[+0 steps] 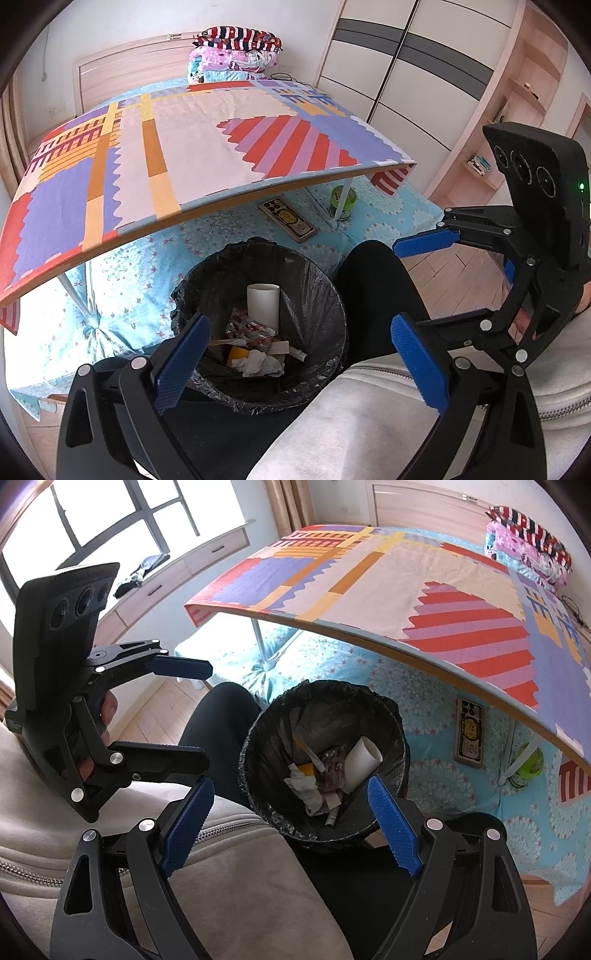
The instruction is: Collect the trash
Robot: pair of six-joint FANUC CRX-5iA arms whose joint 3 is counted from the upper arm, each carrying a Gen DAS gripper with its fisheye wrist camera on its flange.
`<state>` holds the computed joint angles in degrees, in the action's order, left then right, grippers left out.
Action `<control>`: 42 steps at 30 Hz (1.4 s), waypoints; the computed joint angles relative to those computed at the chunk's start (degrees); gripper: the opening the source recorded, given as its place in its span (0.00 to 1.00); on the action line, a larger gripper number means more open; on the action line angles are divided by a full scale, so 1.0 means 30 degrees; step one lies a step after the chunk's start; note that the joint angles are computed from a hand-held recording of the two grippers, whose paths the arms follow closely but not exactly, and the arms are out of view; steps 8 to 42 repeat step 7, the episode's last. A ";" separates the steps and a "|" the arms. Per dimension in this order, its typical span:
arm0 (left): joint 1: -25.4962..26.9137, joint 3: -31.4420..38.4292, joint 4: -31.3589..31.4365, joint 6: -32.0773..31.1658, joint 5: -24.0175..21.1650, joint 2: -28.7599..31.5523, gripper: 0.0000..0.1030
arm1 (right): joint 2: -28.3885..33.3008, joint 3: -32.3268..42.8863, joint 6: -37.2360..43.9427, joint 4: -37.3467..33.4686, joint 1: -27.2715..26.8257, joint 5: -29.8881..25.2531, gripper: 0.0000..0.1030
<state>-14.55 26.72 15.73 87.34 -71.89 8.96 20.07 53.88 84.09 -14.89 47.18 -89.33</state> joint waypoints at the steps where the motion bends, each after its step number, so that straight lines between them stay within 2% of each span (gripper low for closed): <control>1: 0.0022 -0.0026 0.0052 -0.0064 0.0003 -0.0009 0.92 | -0.0001 -0.0001 0.0007 -0.0009 -0.0007 0.0001 0.83; 42: 0.0022 -0.0111 0.0084 -0.0113 0.0036 -0.0049 0.92 | -0.0013 -0.0033 -0.0048 0.0037 0.0025 0.0031 0.83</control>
